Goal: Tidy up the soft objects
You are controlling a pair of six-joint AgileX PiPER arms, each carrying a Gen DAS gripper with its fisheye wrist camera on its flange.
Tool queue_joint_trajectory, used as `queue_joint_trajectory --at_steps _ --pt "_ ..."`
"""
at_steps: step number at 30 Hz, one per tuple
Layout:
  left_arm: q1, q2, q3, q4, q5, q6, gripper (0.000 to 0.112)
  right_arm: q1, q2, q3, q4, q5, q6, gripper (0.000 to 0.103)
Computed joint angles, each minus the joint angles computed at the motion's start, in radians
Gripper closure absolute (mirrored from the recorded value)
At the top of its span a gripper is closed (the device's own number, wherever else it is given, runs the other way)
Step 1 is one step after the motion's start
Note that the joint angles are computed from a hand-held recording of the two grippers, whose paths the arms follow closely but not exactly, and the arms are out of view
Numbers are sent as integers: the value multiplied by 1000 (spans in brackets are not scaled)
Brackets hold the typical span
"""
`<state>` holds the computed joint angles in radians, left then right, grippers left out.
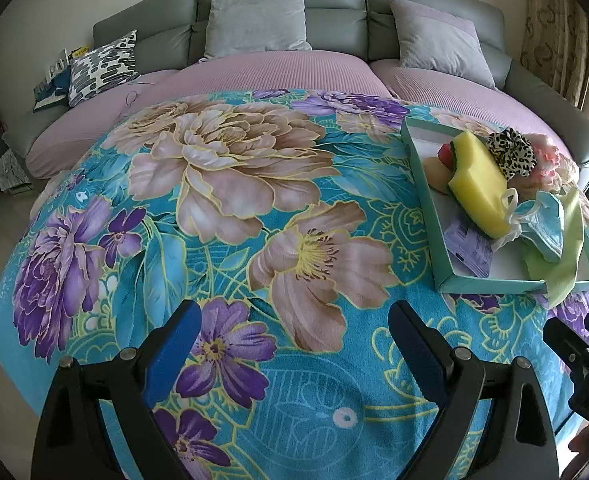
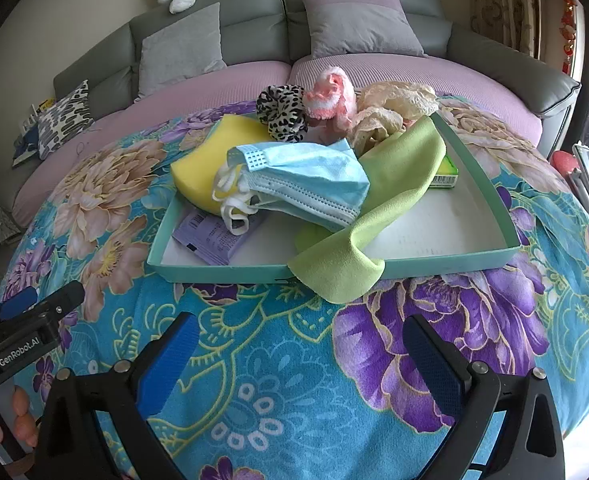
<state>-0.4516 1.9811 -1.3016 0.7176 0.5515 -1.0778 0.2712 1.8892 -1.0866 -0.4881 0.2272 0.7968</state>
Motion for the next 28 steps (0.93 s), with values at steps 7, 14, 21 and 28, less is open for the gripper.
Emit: queue_joint_trajectory --at_steps 7,14,21,28 --pt "0 2 -5 -9 5 8 17 0 0 0 2 1 -1 0" --pt "-4 -1 -1 1 5 2 17 2 0 0 4 3 -3 0" --pt "-8 -4 0 17 14 -14 17 2 -2 1 12 3 -10 0" --pt "-18 -8 5 56 26 -47 17 1 0 12 10 -7 -8 0"
